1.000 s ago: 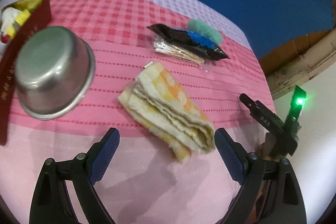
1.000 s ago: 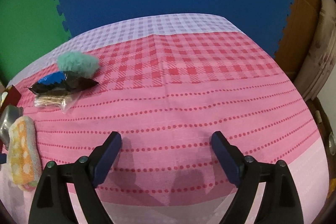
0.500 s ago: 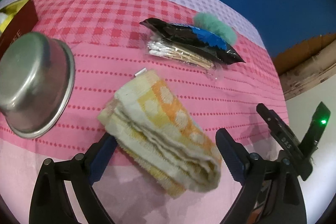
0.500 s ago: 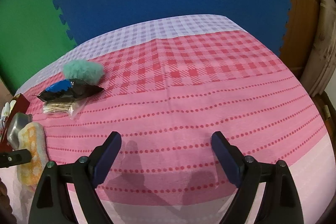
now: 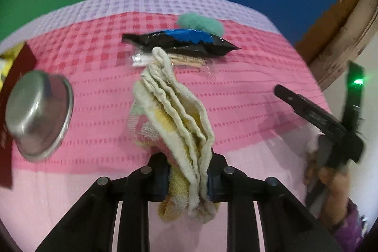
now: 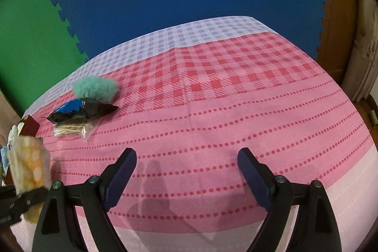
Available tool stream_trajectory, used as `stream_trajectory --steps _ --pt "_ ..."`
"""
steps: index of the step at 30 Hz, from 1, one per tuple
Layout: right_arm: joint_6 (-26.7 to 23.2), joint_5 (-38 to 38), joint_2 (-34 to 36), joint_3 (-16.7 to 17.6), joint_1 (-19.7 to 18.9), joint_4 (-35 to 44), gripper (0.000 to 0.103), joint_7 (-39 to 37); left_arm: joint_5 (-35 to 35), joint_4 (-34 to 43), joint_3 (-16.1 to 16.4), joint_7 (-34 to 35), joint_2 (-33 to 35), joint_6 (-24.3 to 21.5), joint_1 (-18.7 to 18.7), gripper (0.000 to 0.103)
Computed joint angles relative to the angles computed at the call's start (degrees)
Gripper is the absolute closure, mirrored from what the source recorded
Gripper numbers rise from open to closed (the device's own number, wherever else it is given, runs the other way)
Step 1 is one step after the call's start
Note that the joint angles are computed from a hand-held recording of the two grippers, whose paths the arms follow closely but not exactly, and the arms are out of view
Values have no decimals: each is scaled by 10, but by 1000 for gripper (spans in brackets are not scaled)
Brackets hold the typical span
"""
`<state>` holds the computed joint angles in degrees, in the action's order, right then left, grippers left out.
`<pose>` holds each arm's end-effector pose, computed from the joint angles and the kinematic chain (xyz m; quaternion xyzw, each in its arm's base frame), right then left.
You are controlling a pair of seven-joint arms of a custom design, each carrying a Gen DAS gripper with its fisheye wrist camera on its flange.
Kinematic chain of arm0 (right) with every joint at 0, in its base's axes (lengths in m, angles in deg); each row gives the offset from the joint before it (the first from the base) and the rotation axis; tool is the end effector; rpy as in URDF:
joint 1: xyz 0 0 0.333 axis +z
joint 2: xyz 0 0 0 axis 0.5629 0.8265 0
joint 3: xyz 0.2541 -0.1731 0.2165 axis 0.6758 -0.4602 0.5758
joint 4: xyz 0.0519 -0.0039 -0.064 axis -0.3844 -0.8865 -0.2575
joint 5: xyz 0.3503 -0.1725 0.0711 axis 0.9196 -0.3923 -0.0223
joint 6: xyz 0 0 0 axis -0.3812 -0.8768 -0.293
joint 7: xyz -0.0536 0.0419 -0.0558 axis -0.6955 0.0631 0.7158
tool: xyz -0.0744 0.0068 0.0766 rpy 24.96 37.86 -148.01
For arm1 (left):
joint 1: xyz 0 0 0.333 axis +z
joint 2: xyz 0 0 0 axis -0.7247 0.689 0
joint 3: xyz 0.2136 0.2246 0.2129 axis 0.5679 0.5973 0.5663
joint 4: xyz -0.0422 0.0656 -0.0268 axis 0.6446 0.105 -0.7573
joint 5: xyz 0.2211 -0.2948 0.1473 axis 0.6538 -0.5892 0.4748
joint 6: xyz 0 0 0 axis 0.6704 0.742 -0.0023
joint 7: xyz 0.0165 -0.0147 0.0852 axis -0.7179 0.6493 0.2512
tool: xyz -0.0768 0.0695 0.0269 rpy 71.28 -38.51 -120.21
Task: Organize soft objects
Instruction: 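Hold the yellow-white towel with the left gripper while the right gripper grasps the mint pom-pom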
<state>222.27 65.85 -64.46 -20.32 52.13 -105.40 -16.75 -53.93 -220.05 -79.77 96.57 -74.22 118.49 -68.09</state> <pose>0.4617 0.0554 0.4512 -0.6720 0.6355 -0.1541 0.3476 0.3618 -0.2637 0.4956 -0.6993 0.6545 -0.2726 0.0914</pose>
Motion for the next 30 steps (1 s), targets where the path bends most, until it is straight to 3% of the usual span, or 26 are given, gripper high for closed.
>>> stream_trajectory --steps 2,6,8,10,17,24,30 --pt "3 -12 0 3 -3 -2 13 9 -15 -33 10 1 -36 11 -9 82" --pt "-3 -6 -3 -7 5 -2 13 -1 -14 -63 19 2 -83 -15 -9 82" --pt "-40 40 -9 -24 10 5 13 -53 -29 -74 32 10 -102 -31 -22 81" --pt "-118 56 -18 -36 -4 20 14 -85 -35 -85 33 11 -121 -41 -24 81" --pt "-263 -77 -1 -2 -40 128 14 -39 -29 -93 25 11 -135 -24 -23 81" --pt "-298 -279 99 47 -36 256 14 110 -39 -105 43 33 -148 -12 -41 81" --pt "-306 -373 161 57 -28 309 14 199 -55 -107 54 45 -150 -11 -49 80"
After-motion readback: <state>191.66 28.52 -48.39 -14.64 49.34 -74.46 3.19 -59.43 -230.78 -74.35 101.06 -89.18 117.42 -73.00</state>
